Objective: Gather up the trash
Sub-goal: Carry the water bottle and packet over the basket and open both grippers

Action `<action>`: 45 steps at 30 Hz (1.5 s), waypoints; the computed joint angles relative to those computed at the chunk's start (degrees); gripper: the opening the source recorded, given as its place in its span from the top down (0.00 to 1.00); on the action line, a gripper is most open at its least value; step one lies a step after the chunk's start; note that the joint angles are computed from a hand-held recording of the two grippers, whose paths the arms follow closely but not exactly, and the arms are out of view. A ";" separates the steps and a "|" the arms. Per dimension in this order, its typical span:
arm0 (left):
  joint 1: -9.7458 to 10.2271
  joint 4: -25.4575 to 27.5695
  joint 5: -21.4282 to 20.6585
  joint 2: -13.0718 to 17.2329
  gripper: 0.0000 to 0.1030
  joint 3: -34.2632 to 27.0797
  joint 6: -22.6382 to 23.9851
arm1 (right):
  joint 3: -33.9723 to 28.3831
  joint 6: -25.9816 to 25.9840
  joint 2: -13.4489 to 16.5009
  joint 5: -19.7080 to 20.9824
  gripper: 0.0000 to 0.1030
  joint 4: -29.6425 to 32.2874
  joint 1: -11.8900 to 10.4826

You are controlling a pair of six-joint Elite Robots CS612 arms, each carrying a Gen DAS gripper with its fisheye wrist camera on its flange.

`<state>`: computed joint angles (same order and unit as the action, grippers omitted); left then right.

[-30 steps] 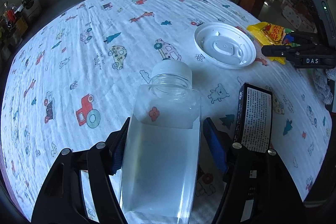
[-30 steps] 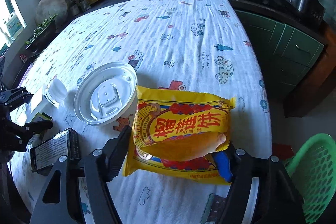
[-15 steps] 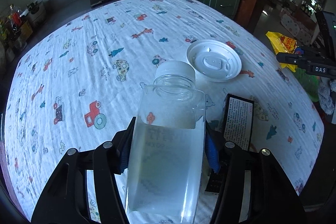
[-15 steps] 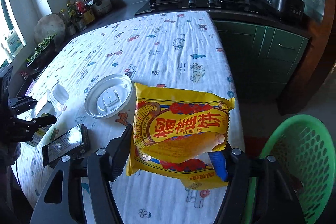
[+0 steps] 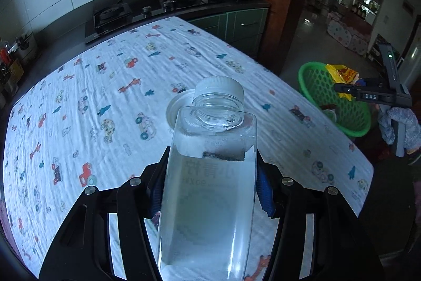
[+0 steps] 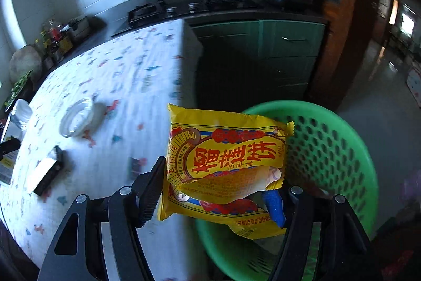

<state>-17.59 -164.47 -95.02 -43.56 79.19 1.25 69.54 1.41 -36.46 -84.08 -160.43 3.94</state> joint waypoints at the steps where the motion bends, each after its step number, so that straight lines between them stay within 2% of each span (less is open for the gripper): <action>1: -0.29 0.02 -0.30 0.09 0.45 -0.16 0.17 | 0.51 0.47 -0.19 -0.75 0.37 -0.30 -0.38; 9: -2.74 1.92 -2.48 1.38 0.46 -3.28 1.43 | 2.18 5.21 0.08 -2.27 0.31 -1.40 -3.04; 14: -3.88 3.11 -3.68 2.39 0.46 -5.66 1.79 | 1.83 7.09 0.94 -2.25 0.17 -2.57 -4.11; 21: -5.78 5.74 -5.33 4.28 0.46 -9.51 2.54 | 2.18 7.98 1.14 -1.16 0.17 -4.84 -5.20; 28: -7.80 9.75 -6.79 7.00 0.46 -14.58 3.94 | 7.82 6.87 -1.82 -0.68 0.17 -10.85 -5.84; 35: -10.10 14.63 -6.07 10.62 0.46 -20.94 5.27 | 14.24 6.08 -5.12 -1.30 0.17 -17.57 -6.62; 45: -12.22 22.19 -4.22 17.47 0.46 -32.51 3.70 | 19.71 6.93 -7.13 1.13 0.17 -21.82 -8.06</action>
<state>-29.81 -142.28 -99.24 -26.10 46.68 4.95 89.24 8.34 -43.60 -82.95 -182.25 -4.12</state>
